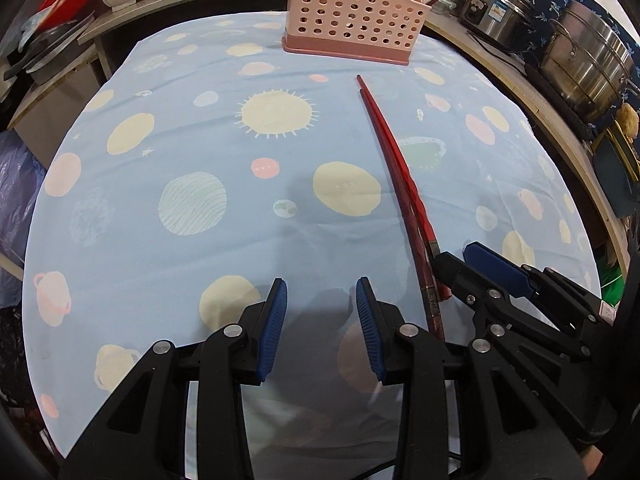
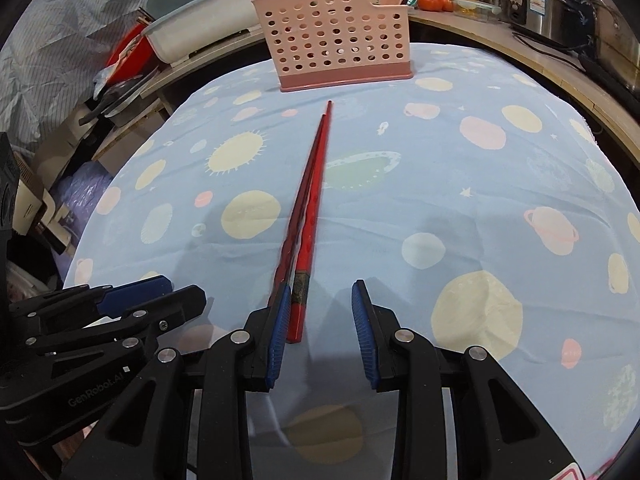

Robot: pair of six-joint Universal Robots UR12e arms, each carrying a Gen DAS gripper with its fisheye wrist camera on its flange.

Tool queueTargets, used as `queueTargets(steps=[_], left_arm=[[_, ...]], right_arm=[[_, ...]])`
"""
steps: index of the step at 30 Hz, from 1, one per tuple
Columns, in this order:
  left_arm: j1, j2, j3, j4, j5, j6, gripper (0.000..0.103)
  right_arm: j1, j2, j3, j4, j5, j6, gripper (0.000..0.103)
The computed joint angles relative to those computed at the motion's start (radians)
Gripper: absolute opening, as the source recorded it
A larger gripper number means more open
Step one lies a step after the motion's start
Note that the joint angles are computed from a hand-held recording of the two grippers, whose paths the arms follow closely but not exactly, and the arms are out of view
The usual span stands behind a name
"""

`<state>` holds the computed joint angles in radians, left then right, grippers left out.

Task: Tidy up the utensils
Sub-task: 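Move both open tools back down to the last red chopsticks, then grasp a dark-red chopstick with the left tool while the right tool grasps a red chopstick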

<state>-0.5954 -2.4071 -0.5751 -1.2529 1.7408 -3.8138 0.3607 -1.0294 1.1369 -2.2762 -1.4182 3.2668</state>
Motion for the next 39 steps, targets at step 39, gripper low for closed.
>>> queueTargets(steps=[39], left_arm=[[-0.029,-0.082,0.138,-0.03,-0.052,0.117,0.012]], right_arm=[[-0.03,-0.051,0.08,-0.032,-0.03,0.081,0.007]])
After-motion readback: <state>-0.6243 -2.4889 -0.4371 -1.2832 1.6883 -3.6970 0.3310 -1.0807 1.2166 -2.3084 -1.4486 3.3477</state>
